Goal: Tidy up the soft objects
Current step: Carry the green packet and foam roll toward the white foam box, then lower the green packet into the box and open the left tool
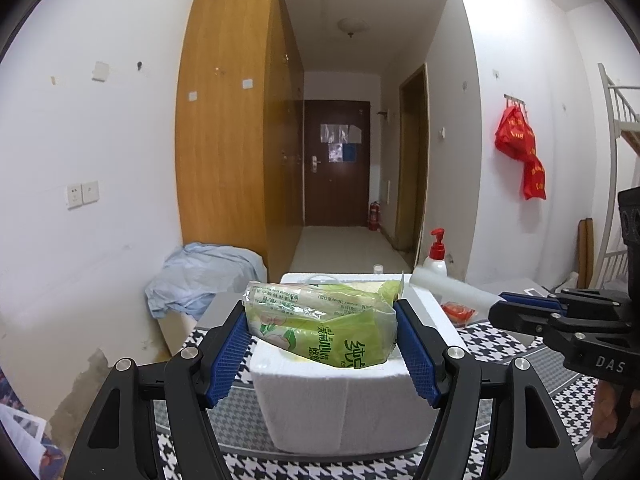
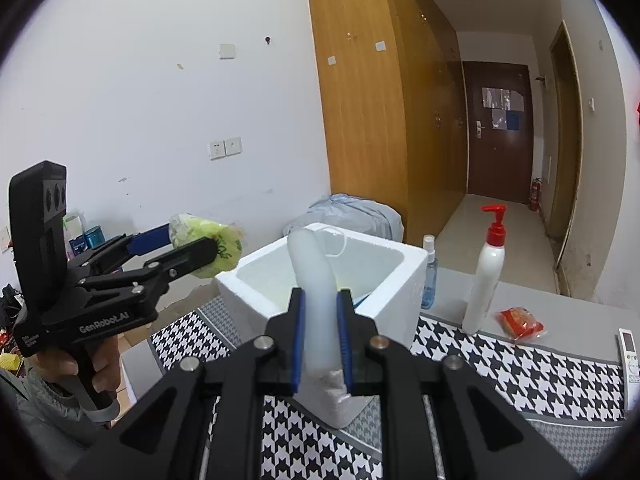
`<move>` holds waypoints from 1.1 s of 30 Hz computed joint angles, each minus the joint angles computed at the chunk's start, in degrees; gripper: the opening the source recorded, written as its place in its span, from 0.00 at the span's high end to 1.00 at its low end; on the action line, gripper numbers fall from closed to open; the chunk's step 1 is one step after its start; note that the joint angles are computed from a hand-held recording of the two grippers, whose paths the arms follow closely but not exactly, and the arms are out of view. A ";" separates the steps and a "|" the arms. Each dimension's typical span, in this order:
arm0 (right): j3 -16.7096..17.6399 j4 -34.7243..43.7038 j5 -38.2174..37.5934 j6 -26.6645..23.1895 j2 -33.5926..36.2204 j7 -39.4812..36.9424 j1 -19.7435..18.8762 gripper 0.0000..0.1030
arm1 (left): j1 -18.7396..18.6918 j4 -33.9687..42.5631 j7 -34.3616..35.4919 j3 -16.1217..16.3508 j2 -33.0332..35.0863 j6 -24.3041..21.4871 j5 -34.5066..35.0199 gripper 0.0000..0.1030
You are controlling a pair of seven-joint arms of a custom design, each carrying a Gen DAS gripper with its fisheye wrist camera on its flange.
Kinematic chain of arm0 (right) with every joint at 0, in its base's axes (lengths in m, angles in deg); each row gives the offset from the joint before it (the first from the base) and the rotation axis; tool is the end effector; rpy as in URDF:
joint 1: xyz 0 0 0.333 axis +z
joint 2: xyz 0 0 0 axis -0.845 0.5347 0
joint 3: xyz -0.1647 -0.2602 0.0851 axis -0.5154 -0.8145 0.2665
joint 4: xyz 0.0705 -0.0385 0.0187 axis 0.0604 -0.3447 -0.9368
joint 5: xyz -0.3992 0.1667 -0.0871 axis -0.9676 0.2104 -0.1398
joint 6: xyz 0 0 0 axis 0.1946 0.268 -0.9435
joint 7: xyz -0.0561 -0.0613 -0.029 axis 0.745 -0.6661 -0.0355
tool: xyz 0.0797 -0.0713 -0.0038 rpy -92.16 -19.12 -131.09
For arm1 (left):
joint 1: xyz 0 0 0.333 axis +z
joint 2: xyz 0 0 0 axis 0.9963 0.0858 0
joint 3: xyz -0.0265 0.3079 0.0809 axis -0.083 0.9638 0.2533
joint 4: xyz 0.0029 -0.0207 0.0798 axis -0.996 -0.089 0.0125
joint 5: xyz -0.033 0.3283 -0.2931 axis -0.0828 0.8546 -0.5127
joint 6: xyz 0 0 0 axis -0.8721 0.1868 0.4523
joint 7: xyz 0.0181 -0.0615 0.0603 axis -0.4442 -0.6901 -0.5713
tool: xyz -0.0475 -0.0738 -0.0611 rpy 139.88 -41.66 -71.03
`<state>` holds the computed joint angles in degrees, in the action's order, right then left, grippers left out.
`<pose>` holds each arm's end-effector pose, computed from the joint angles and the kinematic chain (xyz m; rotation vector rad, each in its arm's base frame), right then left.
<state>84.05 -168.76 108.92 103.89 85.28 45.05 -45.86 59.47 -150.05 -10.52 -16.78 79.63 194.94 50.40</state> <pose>0.6680 0.2424 0.5473 -1.9048 0.5114 -0.1777 0.5304 -0.4011 0.5356 -1.6335 1.0895 -0.8224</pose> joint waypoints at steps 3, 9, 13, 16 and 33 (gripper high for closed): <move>0.01 0.72 -0.19 0.62 0.59 0.80 0.01 0.82 | 0.71 1.32 1.09 0.69 1.07 2.04 -0.36 0.31; 0.41 1.97 -0.73 2.63 1.69 1.35 -0.03 0.82 | 2.02 3.73 3.99 2.34 3.17 7.26 -2.06 0.31; 0.67 2.61 -0.95 3.69 2.24 1.83 -0.17 0.82 | 2.50 4.98 5.50 3.35 4.28 9.78 -3.28 0.31; 0.82 3.16 -1.43 4.44 2.77 2.75 -0.24 0.82 | 2.78 5.75 6.75 3.92 4.96 11.33 -4.26 0.31; 1.59 3.51 -2.87 6.33 3.18 5.20 -0.21 0.82 | 2.81 3.78 6.03 4.37 3.83 11.73 -4.01 0.01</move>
<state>85.63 -165.25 106.05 110.22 88.46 50.25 -46.07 62.28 -146.27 -4.50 -12.41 83.46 206.67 46.40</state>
